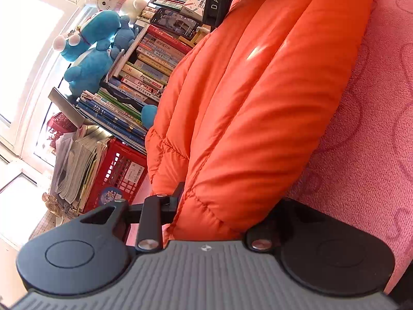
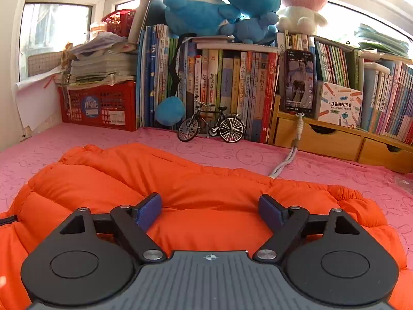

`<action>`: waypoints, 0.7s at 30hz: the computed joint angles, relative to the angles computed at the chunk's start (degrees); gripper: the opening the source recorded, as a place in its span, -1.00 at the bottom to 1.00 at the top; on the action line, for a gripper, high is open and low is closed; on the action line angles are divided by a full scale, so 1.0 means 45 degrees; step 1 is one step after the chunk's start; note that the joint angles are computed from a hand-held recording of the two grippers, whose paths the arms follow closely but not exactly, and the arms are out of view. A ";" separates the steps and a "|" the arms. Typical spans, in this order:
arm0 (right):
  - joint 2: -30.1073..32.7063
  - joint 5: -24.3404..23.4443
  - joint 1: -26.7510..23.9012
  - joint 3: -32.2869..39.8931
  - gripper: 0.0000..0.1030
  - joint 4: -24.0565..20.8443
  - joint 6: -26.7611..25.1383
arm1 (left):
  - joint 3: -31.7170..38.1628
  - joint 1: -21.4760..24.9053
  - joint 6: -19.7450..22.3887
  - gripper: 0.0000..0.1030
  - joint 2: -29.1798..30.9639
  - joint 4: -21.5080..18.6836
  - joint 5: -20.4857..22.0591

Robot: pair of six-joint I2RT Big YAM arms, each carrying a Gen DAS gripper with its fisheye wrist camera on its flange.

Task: Fold clothes

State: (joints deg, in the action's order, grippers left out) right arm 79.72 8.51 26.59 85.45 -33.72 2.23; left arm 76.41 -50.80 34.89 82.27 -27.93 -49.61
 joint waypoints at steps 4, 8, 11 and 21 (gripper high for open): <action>-0.0065 0.0012 0.0009 -0.0299 0.67 0.0195 -0.0263 | -0.0469 0.0043 0.0540 -0.28 -0.0537 0.0202 0.0408; -0.0132 -0.0009 -0.0014 -0.0548 0.68 0.0418 -0.0362 | -0.0227 0.0267 -0.1124 0.02 -0.1013 -0.1901 0.0469; -0.0174 -0.0124 -0.0074 -0.0691 0.69 0.0565 -0.0241 | -0.0197 0.0493 -0.2880 0.15 -0.1454 -0.3720 -0.0180; -0.1301 -0.1907 -0.0868 -0.1636 0.81 0.2072 0.1454 | 0.2084 0.1189 -0.8412 0.42 -0.1392 -0.5068 0.1143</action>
State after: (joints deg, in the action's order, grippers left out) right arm 73.87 -0.08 22.68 78.09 -24.40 8.77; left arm 85.79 -45.44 -2.97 76.01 -50.74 -44.46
